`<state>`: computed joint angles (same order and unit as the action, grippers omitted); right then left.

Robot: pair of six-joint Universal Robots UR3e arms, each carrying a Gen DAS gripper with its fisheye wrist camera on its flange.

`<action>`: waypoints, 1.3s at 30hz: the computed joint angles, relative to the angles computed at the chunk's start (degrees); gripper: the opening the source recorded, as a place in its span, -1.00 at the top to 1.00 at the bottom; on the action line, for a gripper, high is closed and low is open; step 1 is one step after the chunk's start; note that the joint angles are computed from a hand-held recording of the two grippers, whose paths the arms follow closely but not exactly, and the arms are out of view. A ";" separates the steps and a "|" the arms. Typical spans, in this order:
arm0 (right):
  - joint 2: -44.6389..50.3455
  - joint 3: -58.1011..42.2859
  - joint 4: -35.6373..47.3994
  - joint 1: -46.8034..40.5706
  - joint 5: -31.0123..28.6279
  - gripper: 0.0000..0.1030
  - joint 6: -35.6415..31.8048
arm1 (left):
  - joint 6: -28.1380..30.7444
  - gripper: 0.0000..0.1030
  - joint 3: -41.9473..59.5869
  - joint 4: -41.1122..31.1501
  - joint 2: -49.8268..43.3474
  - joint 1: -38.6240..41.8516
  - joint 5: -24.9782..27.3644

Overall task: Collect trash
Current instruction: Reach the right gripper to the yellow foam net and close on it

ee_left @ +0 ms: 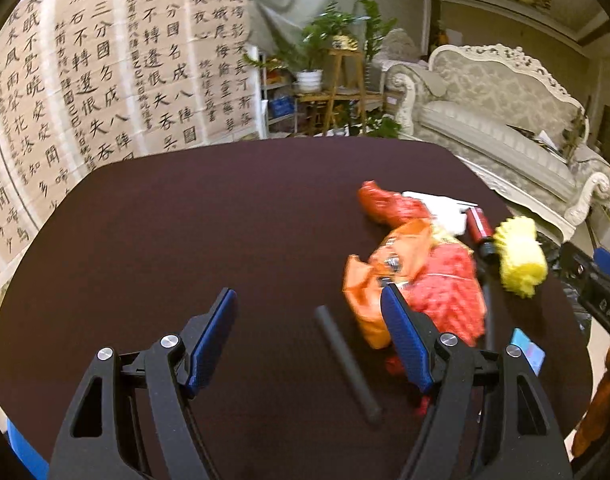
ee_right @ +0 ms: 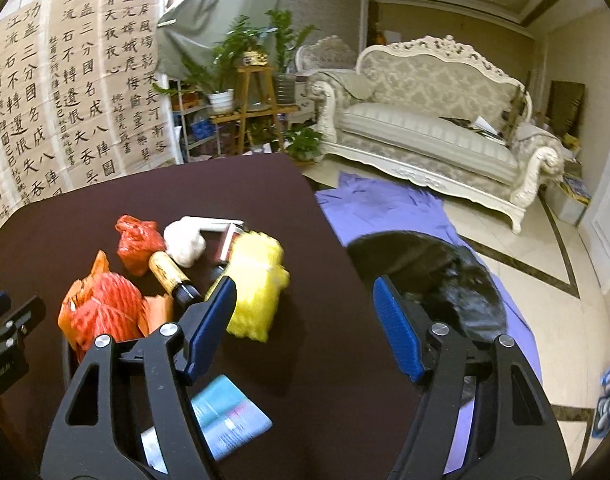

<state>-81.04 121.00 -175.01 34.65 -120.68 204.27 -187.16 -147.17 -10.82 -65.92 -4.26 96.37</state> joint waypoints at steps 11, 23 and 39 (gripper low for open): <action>8.67 -9.95 5.97 -2.10 3.72 -0.34 -0.84 | 6.21 -0.40 -4.17 -7.69 8.93 12.93 -7.85; 6.18 -5.59 3.80 -3.37 10.39 0.22 -1.92 | 4.62 -0.41 -4.01 -11.88 11.46 10.54 -7.71; -4.69 9.80 -1.48 -3.41 9.84 0.22 0.58 | 4.38 -0.11 -3.33 -9.49 4.33 7.81 -7.62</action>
